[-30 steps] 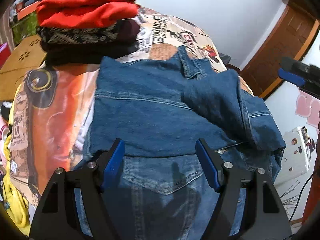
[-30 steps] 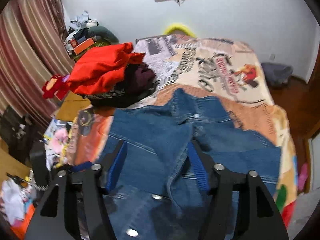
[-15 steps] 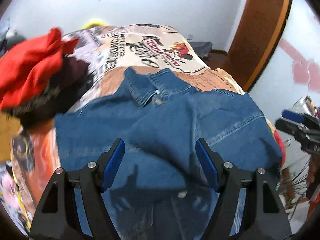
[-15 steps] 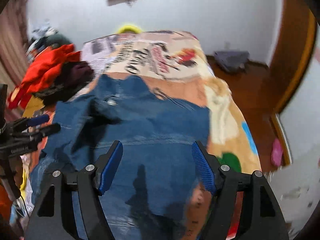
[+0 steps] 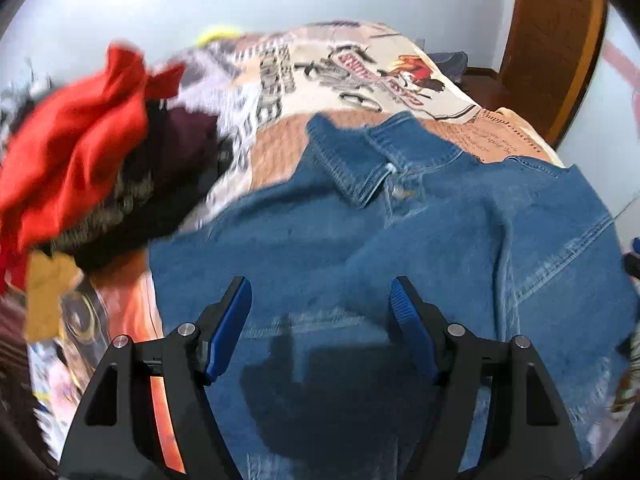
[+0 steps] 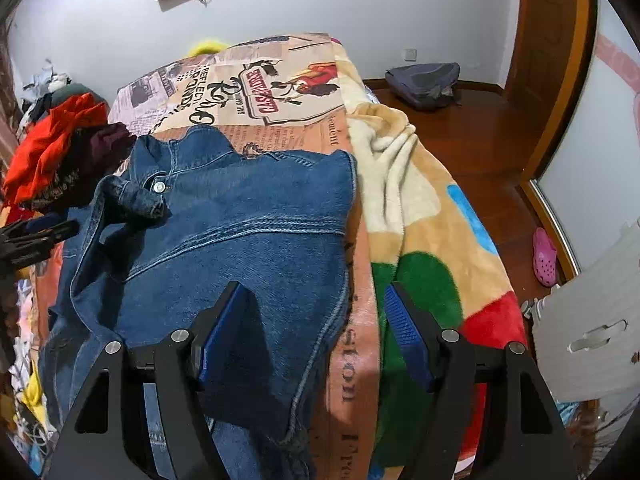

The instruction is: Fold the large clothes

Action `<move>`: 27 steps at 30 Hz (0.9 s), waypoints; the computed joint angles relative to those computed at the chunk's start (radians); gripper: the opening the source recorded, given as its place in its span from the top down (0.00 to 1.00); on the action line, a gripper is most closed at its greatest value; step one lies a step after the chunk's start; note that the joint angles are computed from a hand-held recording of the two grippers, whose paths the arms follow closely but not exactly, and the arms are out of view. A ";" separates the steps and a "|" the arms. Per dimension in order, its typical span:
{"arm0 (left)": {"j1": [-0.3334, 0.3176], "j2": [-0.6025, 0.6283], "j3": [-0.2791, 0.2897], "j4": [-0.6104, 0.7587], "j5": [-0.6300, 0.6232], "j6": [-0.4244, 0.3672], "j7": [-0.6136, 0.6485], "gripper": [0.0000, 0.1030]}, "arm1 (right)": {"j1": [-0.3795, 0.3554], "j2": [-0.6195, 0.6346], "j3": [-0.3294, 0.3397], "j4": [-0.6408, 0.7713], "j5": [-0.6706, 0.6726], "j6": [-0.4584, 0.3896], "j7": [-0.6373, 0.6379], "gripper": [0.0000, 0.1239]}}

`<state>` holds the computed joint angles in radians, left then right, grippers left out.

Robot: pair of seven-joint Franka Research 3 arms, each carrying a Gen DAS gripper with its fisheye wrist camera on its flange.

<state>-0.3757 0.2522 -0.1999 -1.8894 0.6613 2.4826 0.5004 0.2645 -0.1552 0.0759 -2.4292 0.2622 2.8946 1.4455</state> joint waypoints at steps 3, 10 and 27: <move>0.022 -0.047 -0.012 -0.054 -0.053 0.038 0.030 0.30 | 0.024 0.021 -0.015 0.005 0.073 0.014 -0.038 0.45; -0.016 0.048 -0.036 0.098 -0.078 0.001 0.144 0.19 | 0.018 0.044 -0.005 0.002 0.093 0.039 0.001 0.40; -0.016 -0.031 0.022 -0.109 -0.034 0.076 0.022 0.17 | -0.028 0.012 0.030 -0.053 -0.191 0.119 0.135 0.39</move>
